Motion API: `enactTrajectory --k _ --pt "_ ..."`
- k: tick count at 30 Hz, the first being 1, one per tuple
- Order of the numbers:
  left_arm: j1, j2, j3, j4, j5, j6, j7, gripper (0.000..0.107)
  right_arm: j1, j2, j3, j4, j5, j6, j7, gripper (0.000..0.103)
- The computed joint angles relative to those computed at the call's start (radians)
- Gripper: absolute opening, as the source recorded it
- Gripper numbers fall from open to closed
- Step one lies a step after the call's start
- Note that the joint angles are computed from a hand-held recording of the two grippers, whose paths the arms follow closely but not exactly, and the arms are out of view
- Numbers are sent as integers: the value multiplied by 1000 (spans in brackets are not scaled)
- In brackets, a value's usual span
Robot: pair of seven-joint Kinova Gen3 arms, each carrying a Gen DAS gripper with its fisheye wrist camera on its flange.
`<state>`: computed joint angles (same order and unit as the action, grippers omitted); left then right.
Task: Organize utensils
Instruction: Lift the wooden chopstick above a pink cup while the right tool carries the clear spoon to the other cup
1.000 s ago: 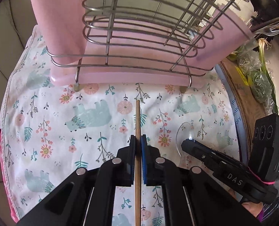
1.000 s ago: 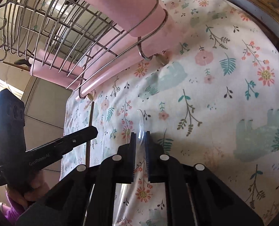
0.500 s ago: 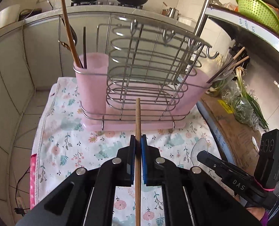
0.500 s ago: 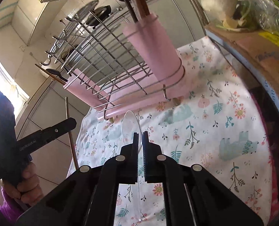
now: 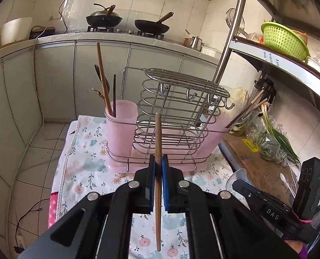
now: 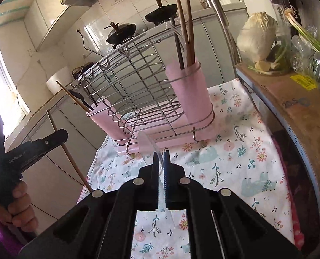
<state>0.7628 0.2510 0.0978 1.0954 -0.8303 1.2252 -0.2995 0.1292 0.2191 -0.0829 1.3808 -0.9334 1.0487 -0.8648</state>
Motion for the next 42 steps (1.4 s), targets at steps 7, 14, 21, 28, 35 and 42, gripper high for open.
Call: enactTrajectory --k 7,14,21,28,35,42 --pt "-6 -46 10 65 -42 -12 57 5 -12 -19 1 -3 3 -31 -3 4" --pt "-31 -82 41 102 -87 -5 105 5 -15 -28 6 -30 -7 -42 -6 4" --pt "-47 -106 65 113 -140 -2 124 5 0 -17 4 -101 -41 -39 -21 4" --pt "-65 -122 80 93 -194 5 117 5 10 -9 -13 -177 -72 -76 -8 4" --pt "-62 -111 75 28 -283 -5 82 5 -3 -13 -41 -211 -133 -213 69 4" --pt "-34 -70 37 -63 -389 -29 47 5 -26 -6 -78 -203 -190 -366 181 4"
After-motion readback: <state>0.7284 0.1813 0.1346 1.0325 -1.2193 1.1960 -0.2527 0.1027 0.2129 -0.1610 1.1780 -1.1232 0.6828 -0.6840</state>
